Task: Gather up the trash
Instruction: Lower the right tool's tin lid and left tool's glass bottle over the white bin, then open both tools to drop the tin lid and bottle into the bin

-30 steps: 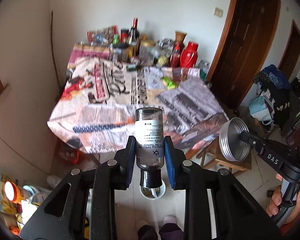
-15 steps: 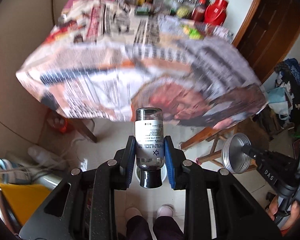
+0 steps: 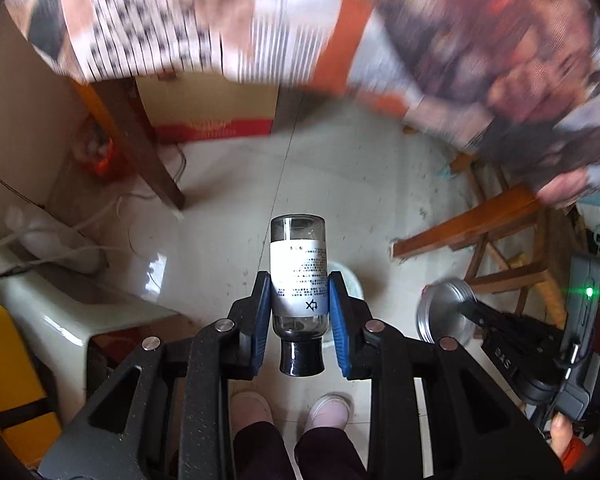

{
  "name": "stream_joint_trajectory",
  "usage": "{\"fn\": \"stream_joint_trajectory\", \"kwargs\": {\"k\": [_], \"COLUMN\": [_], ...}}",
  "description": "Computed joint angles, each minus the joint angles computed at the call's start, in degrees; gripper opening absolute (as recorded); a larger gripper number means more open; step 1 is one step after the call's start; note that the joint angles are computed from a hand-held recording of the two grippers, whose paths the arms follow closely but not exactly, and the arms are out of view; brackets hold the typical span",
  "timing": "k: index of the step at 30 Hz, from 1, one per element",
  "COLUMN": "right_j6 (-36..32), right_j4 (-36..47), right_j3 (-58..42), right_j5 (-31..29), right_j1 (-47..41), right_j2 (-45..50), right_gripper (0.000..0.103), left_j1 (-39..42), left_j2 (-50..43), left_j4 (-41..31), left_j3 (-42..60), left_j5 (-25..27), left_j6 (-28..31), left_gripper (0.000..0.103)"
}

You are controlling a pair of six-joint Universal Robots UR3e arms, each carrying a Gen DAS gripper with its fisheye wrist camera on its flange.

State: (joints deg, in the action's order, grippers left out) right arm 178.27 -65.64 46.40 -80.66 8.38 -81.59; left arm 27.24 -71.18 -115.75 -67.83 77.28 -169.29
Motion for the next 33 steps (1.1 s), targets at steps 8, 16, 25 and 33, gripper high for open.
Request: {"fn": "stream_joint_trajectory", "kwargs": {"k": [8, 16, 25, 33], "right_j6": [0.0, 1.5, -0.3, -0.1], "right_j4": [-16.9, -19.4, -16.9, -14.0], "right_j3": [20.2, 27.2, 27.2, 21.7], "right_j5": [5.3, 7.2, 5.9, 5.8], "right_j1": [1.4, -0.1, -3.5, -3.6], "right_j2": [-2.3, -4.1, -7.1, -6.6], "right_gripper": [0.005, 0.038, 0.039, 0.039], "left_j1": [-3.0, -5.6, -12.5, -13.9], "left_j2": [8.7, 7.7, 0.3, 0.5], "left_j4": [15.1, 21.9, 25.5, 20.3], "left_j3": [-26.0, -35.2, -34.3, -28.9], "left_j5": [1.1, -0.6, -0.5, 1.9], "left_j6": [0.0, -2.1, -5.8, -6.3], "left_gripper": [0.027, 0.027, 0.04, 0.044]}}
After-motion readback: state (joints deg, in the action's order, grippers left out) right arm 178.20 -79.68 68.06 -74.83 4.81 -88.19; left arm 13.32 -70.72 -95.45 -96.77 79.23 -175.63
